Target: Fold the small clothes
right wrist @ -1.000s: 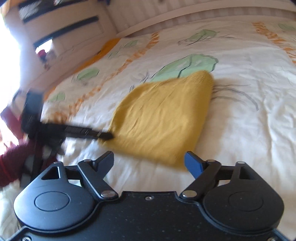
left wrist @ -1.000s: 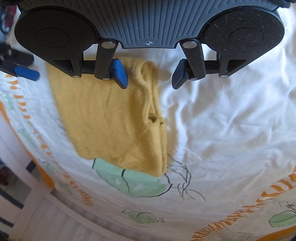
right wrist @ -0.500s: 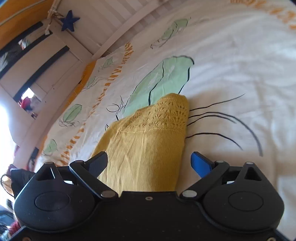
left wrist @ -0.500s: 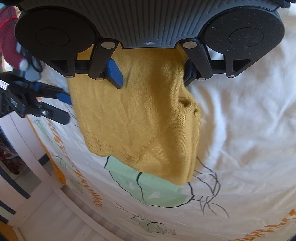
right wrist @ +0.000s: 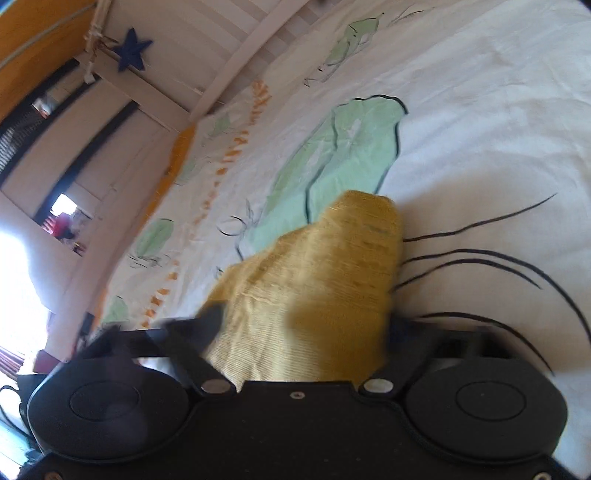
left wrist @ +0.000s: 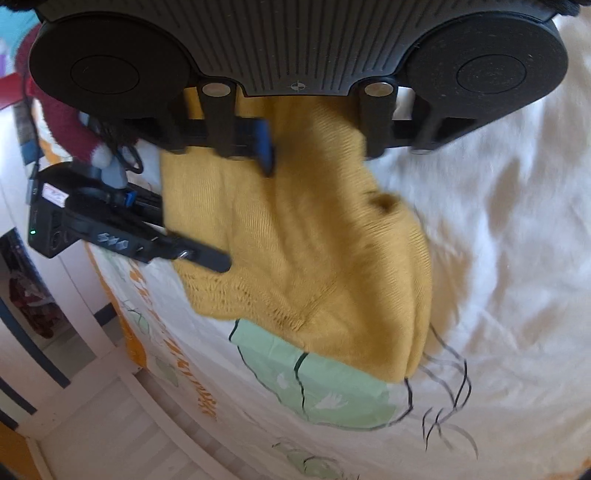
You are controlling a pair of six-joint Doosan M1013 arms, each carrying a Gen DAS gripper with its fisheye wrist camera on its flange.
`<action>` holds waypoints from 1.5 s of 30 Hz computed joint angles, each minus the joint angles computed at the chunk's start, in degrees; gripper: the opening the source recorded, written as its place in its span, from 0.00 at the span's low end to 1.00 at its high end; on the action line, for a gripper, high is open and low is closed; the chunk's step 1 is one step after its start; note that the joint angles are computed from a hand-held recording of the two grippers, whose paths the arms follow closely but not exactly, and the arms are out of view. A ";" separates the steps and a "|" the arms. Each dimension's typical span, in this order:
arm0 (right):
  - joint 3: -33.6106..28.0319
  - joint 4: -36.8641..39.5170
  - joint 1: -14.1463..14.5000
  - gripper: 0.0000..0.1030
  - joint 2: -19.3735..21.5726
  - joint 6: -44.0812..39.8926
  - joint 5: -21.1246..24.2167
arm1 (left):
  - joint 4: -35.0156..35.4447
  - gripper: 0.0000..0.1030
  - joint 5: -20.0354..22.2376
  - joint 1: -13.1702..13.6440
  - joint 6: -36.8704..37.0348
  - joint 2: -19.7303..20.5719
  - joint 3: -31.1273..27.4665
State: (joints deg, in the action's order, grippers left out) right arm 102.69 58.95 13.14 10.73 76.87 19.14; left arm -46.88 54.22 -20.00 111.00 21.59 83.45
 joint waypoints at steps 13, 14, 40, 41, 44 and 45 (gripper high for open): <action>4.93 -16.19 2.43 0.38 -8.95 18.89 1.15 | -6.29 0.14 8.45 0.12 3.70 -5.12 4.03; 5.41 -18.86 2.85 0.38 -9.95 21.87 1.72 | -6.88 0.14 9.13 0.10 4.10 -5.97 5.07; 15.37 -103.45 15.72 0.64 -21.90 102.58 8.13 | 8.62 0.32 -20.02 -6.90 6.09 -25.39 24.29; 15.47 -105.38 16.50 0.67 -22.02 103.84 8.96 | 7.72 0.36 -21.60 -7.71 8.20 -25.55 24.28; 15.82 -109.02 18.62 0.76 -22.15 105.61 11.01 | 5.18 0.42 -23.29 -9.28 13.34 -24.52 23.34; 15.81 -109.46 19.27 0.76 -22.09 105.39 11.76 | 4.74 0.42 -24.02 -9.79 13.77 -24.10 23.36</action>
